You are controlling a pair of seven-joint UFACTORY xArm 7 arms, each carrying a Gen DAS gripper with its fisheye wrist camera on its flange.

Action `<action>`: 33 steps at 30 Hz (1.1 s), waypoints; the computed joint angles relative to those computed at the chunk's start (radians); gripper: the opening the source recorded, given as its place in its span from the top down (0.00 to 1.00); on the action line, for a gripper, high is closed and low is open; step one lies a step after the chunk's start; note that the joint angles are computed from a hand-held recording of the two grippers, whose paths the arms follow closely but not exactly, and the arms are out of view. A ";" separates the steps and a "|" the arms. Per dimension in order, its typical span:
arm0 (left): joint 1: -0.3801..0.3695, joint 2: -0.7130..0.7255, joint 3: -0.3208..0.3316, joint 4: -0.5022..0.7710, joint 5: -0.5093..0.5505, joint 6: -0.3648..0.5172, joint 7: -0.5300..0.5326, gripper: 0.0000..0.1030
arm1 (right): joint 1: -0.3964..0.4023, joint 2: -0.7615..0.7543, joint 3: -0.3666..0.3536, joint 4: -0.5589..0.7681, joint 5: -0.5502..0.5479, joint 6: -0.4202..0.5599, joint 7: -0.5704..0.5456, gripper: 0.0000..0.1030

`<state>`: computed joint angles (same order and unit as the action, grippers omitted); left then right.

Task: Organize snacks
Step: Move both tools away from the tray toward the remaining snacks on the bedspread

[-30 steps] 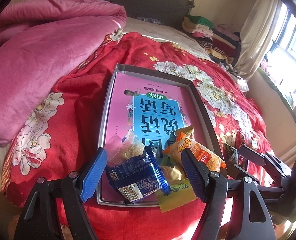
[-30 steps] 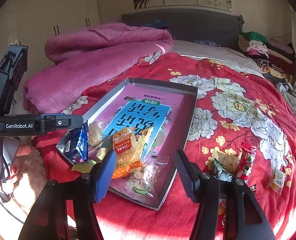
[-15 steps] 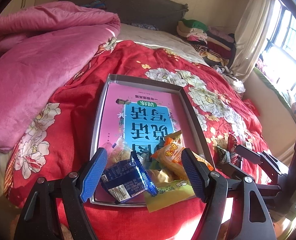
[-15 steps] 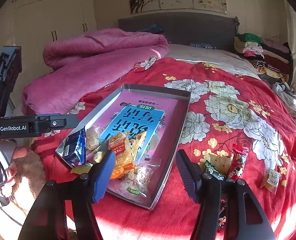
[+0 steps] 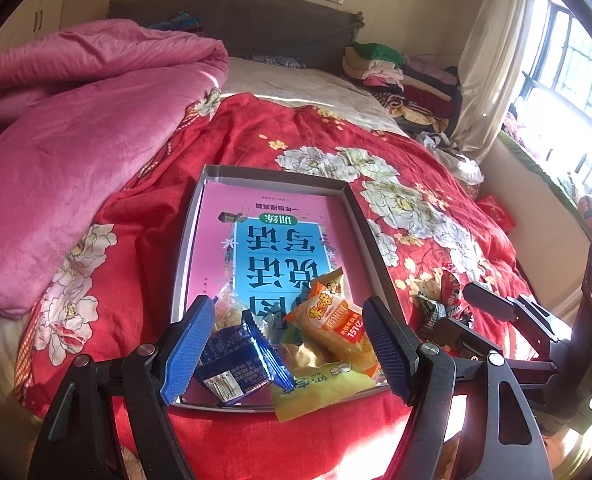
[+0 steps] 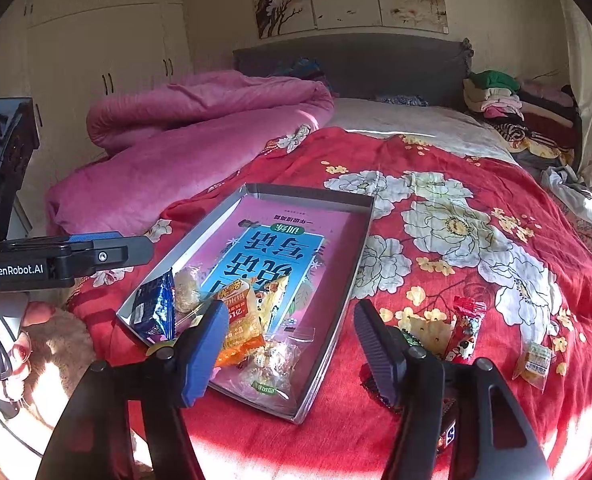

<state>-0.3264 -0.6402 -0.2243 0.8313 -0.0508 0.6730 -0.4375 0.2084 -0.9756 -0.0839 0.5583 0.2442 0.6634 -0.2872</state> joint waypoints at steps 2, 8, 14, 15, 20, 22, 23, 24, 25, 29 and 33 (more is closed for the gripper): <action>0.000 -0.001 -0.004 0.004 0.003 0.003 -0.001 0.25 | -0.001 -0.005 -0.004 0.000 0.000 -0.001 0.000 0.37; 0.002 -0.003 -0.009 0.011 0.010 0.010 -0.008 0.24 | -0.008 -0.015 -0.011 0.003 0.001 -0.001 0.005 0.37; 0.002 -0.006 -0.015 0.022 0.017 0.018 -0.011 0.25 | -0.015 -0.026 -0.020 0.005 0.000 -0.002 0.004 0.36; 0.000 -0.005 -0.016 0.023 0.017 0.017 -0.010 0.24 | -0.018 -0.028 -0.023 0.005 -0.001 -0.001 0.003 0.36; -0.009 0.000 -0.020 0.033 0.016 0.022 -0.007 0.24 | -0.036 -0.036 -0.037 0.007 -0.005 0.006 0.001 0.36; -0.016 0.003 -0.022 0.035 0.013 0.025 -0.005 0.24 | -0.048 -0.045 -0.043 0.005 -0.010 0.009 -0.002 0.36; -0.018 0.004 -0.024 0.037 0.012 0.025 -0.005 0.25 | -0.053 -0.047 -0.046 0.005 -0.013 0.012 -0.004 0.36; -0.021 0.007 -0.026 0.040 0.011 0.027 -0.005 0.25 | -0.060 -0.049 -0.048 0.005 -0.016 0.014 -0.006 0.36; -0.024 0.010 -0.027 0.042 0.010 0.028 -0.004 0.25 | -0.066 -0.054 -0.053 0.003 -0.018 0.016 -0.008 0.36; -0.034 0.022 -0.038 0.054 0.011 0.033 -0.005 0.24 | -0.090 -0.067 -0.070 0.000 -0.022 0.025 -0.013 0.36; -0.043 0.034 -0.044 0.067 0.011 0.038 -0.008 0.24 | -0.109 -0.077 -0.090 -0.001 -0.023 0.035 -0.024 0.36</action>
